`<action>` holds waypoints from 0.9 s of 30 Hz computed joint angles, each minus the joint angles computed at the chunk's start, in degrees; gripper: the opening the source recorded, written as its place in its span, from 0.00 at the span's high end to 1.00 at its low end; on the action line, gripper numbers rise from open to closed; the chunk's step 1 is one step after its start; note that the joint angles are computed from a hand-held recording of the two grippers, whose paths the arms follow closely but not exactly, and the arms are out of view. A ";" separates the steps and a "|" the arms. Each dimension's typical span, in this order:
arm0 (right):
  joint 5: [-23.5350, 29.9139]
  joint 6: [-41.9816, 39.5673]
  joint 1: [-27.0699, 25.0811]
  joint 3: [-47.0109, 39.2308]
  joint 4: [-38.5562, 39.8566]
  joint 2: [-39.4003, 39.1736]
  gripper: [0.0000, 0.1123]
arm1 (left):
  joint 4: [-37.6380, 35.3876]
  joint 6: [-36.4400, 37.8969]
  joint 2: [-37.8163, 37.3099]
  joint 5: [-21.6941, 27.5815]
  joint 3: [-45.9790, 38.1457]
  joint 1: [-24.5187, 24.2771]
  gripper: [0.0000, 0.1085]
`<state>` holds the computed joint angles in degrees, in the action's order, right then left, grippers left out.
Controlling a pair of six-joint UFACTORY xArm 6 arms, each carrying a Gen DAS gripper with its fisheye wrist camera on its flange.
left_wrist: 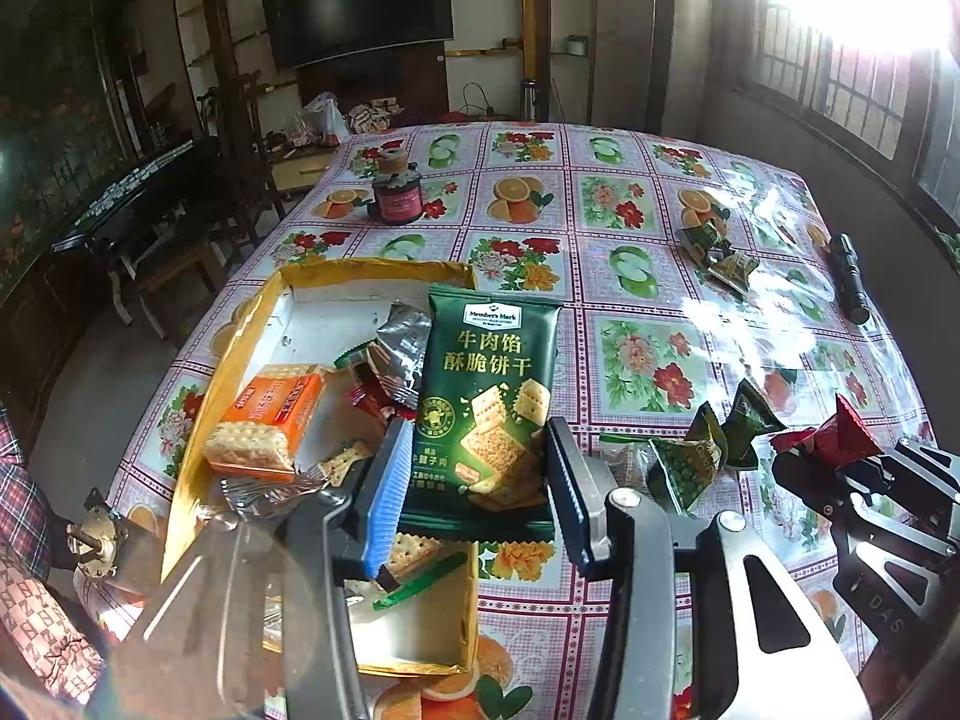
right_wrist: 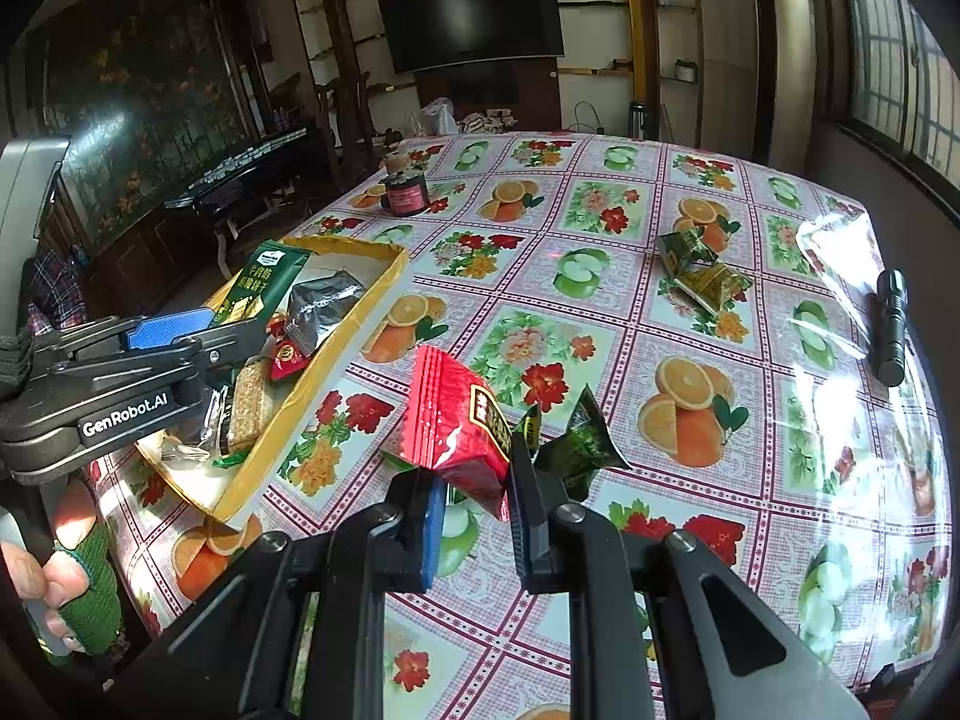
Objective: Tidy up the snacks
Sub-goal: 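Lift both packets and carry them toward the white tray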
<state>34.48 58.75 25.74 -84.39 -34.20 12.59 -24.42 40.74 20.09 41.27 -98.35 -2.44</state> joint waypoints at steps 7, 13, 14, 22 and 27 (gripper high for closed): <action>2.10 -1.91 1.54 -5.08 0.00 3.48 0.85 | -0.26 -0.13 -0.28 -0.75 0.12 1.61 0.58; 8.88 -3.02 3.48 -11.97 -2.88 7.47 0.85 | -0.22 -0.63 0.30 -0.85 -0.49 3.04 0.58; 9.55 -3.17 3.64 -12.86 -3.13 8.01 0.85 | -0.46 -0.38 0.28 -0.79 -0.45 3.31 0.58; 11.76 -6.50 4.53 -19.49 -2.11 12.70 0.85 | -0.22 -1.05 1.11 -1.01 -1.41 5.28 0.58; 11.59 -9.34 4.90 -23.94 -0.02 16.10 0.85 | 0.66 -2.26 2.69 -0.80 -3.36 6.49 0.58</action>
<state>46.06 49.41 30.64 -108.33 -34.21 28.69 -23.76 38.48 22.79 40.46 -101.71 4.05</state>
